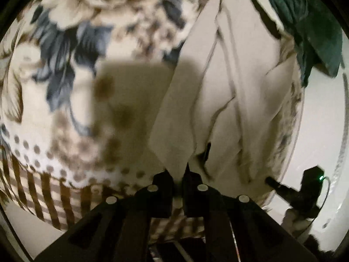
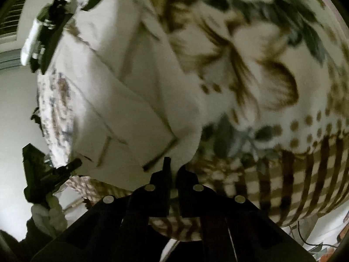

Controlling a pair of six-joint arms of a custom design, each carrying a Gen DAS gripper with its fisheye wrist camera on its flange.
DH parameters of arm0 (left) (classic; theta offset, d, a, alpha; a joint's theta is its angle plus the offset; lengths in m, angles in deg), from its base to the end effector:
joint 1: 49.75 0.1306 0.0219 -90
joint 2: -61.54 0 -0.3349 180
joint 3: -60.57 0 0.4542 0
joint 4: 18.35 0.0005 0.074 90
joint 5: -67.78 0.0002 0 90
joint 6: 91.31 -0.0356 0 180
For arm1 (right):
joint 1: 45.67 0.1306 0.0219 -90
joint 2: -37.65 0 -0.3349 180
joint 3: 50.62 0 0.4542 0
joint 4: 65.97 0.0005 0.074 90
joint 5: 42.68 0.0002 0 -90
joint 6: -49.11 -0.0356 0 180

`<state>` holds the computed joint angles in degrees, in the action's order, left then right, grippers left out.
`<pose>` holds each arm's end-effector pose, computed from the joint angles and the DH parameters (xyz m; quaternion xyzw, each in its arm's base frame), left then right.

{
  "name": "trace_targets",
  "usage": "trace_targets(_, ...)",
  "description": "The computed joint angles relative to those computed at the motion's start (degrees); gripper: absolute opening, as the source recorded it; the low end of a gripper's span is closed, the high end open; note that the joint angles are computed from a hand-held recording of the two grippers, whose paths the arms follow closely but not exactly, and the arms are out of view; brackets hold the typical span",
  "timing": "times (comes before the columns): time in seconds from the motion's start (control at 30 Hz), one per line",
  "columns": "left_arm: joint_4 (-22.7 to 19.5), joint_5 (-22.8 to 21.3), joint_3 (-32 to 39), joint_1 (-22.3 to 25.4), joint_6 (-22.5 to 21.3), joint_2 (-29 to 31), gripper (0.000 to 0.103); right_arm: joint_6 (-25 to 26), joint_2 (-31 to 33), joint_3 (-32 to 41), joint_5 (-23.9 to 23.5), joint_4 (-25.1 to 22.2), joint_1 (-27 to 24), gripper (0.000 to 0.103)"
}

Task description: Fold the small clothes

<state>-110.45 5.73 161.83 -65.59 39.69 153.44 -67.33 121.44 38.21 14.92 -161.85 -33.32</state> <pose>0.4708 -0.1514 0.4346 0.1960 -0.9485 0.2412 0.0607 0.4223 0.1115 0.3994 -0.1198 -0.9528 -0.2608 0.0993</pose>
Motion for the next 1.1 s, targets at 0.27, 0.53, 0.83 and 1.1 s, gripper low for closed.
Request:
trace_targets(0.27, 4.5, 2.4, 18.7, 4.9, 2.2, 17.2, 0.004, -5.3, 13.4, 16.9, -2.1, 7.9, -1.9, 0.005)
trace_targets(0.53, 8.9, 8.5, 30.5, 9.4, 7.1, 29.5, 0.014, -10.3, 30.8, 34.3, 0.6, 12.5, -4.5, 0.04)
trace_targets(0.83, 6.1, -4.8, 27.1, 8.6, -3.3, 25.0, 0.062, 2.0, 26.8, 29.9, 7.0, 9.0, -4.9, 0.063)
trace_targets(1.1, 4.8, -9.2, 36.5, 5.1, -9.0, 34.5, 0.004, 0.8, 31.8, 34.6, 11.7, 13.7, -2.4, 0.003)
